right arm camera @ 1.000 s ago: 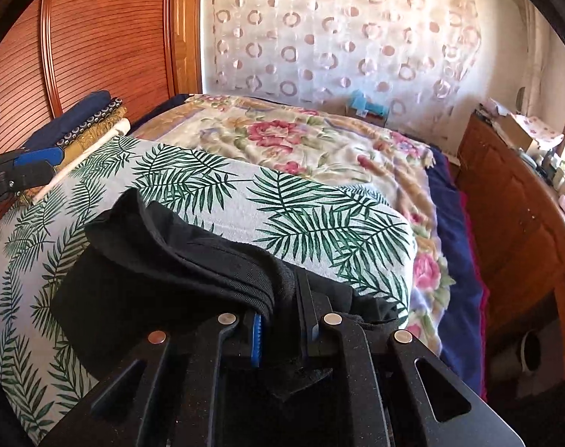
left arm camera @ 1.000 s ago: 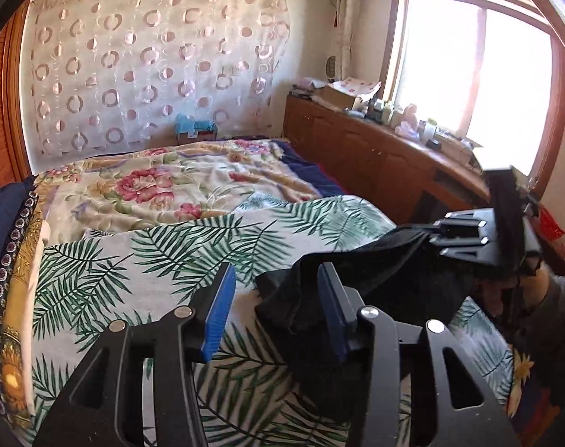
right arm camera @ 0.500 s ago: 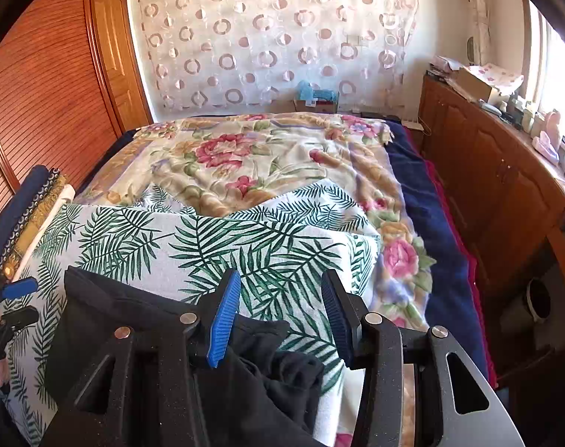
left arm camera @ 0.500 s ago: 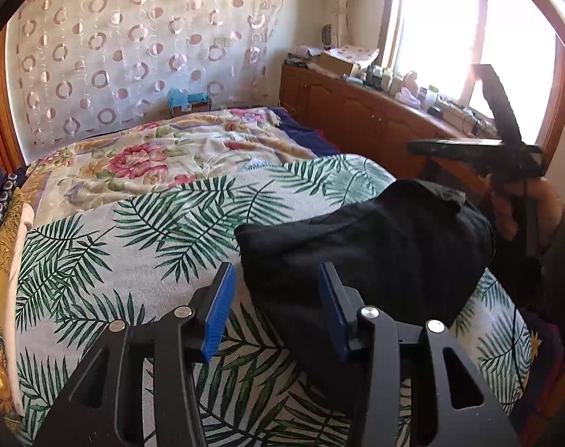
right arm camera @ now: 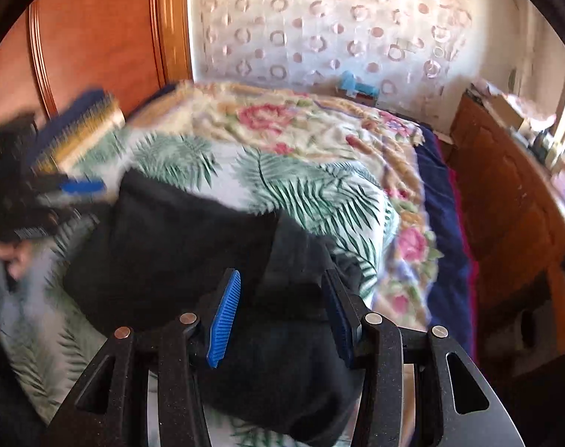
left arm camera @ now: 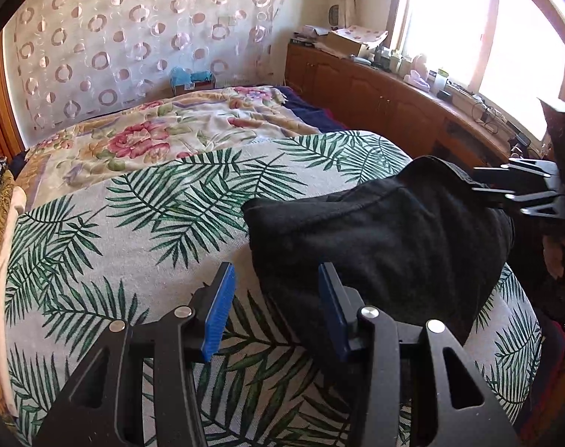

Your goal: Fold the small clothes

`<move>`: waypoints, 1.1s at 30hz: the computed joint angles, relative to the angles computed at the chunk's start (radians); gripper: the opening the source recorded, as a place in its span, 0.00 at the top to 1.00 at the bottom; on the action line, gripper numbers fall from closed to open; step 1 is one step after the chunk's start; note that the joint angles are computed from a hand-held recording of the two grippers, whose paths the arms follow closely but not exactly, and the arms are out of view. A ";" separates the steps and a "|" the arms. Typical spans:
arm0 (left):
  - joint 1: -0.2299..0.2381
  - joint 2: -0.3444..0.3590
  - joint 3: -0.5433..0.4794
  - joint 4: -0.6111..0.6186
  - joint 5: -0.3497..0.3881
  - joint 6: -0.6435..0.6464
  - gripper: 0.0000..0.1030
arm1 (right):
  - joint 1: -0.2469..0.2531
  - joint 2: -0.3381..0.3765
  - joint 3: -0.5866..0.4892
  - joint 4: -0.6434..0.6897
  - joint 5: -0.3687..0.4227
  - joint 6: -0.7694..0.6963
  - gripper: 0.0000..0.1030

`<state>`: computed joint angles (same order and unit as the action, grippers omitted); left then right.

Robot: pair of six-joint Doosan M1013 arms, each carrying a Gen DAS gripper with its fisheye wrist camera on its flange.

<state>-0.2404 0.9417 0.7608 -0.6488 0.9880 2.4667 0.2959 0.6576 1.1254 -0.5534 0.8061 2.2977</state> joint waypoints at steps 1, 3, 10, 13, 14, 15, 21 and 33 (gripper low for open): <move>-0.002 0.000 -0.001 0.002 0.002 -0.003 0.55 | -0.003 0.003 -0.003 -0.018 0.015 0.014 0.54; -0.002 -0.004 0.007 0.002 -0.002 0.002 0.54 | -0.005 0.019 -0.018 -0.139 0.094 0.103 0.54; -0.003 0.043 -0.075 0.056 0.086 -0.091 0.54 | -0.028 -0.060 0.104 -0.231 0.008 0.364 0.54; -0.004 0.061 -0.102 0.062 0.113 -0.108 0.54 | -0.039 -0.104 0.172 -0.126 -0.124 0.347 0.54; -0.005 0.065 -0.109 0.060 0.123 -0.111 0.54 | -0.042 -0.114 0.188 -0.092 -0.154 0.335 0.52; -0.006 0.069 -0.116 0.061 0.131 -0.115 0.54 | -0.049 -0.121 0.196 -0.051 -0.177 0.308 0.51; -0.009 0.096 -0.168 0.057 0.189 -0.142 0.54 | -0.073 -0.127 0.218 0.093 -0.206 0.208 0.45; 0.008 0.089 -0.162 -0.038 0.156 -0.163 0.54 | -0.074 -0.117 0.214 0.124 -0.198 0.191 0.41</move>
